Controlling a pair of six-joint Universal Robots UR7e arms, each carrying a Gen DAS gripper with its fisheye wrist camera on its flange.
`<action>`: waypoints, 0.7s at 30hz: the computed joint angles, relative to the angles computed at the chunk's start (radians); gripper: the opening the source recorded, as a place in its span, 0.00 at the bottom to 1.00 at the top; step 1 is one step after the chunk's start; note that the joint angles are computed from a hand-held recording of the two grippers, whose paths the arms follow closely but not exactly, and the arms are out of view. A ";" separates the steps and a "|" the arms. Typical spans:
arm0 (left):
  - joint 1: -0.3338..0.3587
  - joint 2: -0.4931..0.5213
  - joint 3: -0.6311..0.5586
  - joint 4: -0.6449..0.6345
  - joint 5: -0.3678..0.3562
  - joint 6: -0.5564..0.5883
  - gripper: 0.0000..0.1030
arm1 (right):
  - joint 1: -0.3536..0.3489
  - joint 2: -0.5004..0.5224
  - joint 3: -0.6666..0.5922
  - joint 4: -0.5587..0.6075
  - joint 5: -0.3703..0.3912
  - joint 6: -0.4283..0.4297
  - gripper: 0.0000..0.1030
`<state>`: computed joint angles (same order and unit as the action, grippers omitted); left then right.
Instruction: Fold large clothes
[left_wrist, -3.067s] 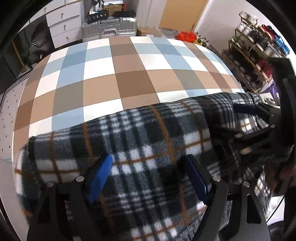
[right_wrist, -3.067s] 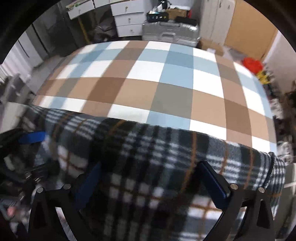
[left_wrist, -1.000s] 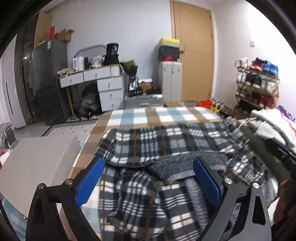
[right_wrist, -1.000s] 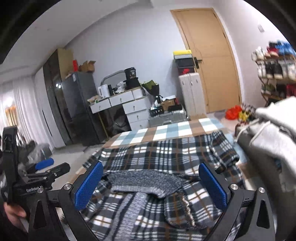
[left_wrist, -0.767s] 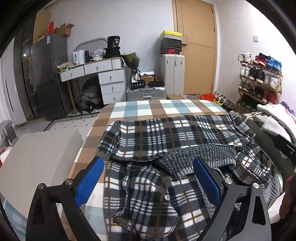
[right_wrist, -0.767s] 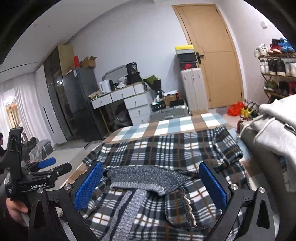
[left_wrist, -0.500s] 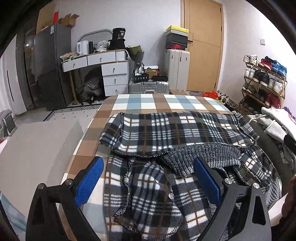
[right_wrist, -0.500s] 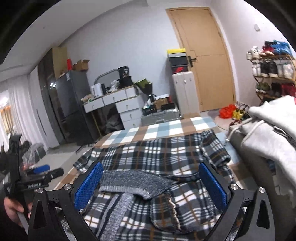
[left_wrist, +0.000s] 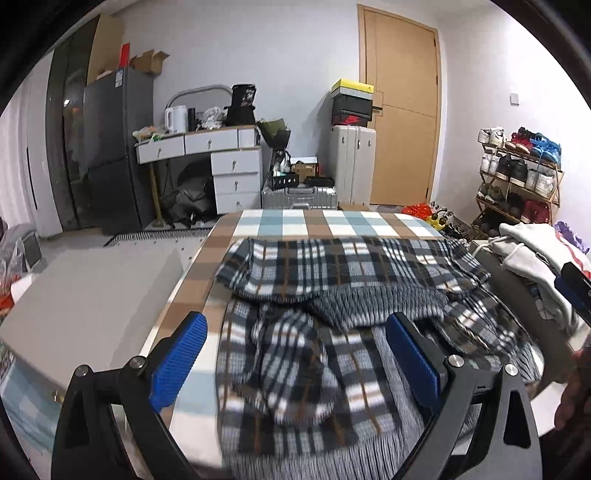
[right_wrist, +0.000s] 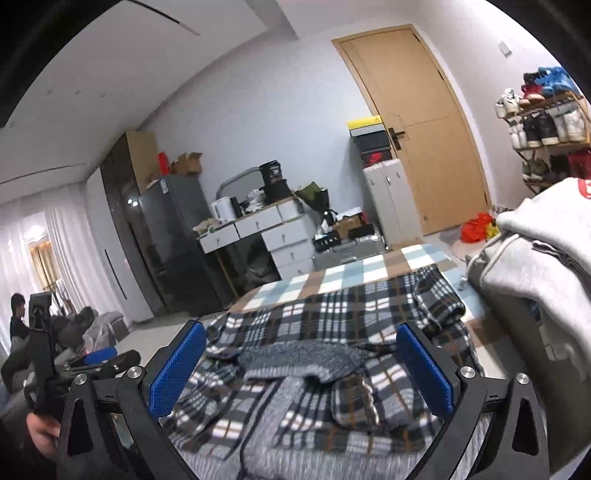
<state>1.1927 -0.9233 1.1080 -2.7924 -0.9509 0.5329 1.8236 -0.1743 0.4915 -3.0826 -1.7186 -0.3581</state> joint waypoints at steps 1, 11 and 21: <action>0.001 -0.012 0.012 0.014 0.007 -0.016 0.92 | 0.002 -0.026 0.061 -0.040 -0.006 0.006 1.00; 0.051 -0.102 0.085 0.258 0.002 -0.272 0.92 | -0.037 -0.210 0.430 -0.237 0.119 0.204 1.00; 0.124 -0.088 0.011 0.529 -0.097 -0.506 0.92 | -0.052 -0.242 0.488 -0.239 0.120 0.244 1.00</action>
<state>1.3170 -1.0109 1.1186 -2.2630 -1.0475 0.0271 1.7719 -0.4166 0.9794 -3.3215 -1.5984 -0.1140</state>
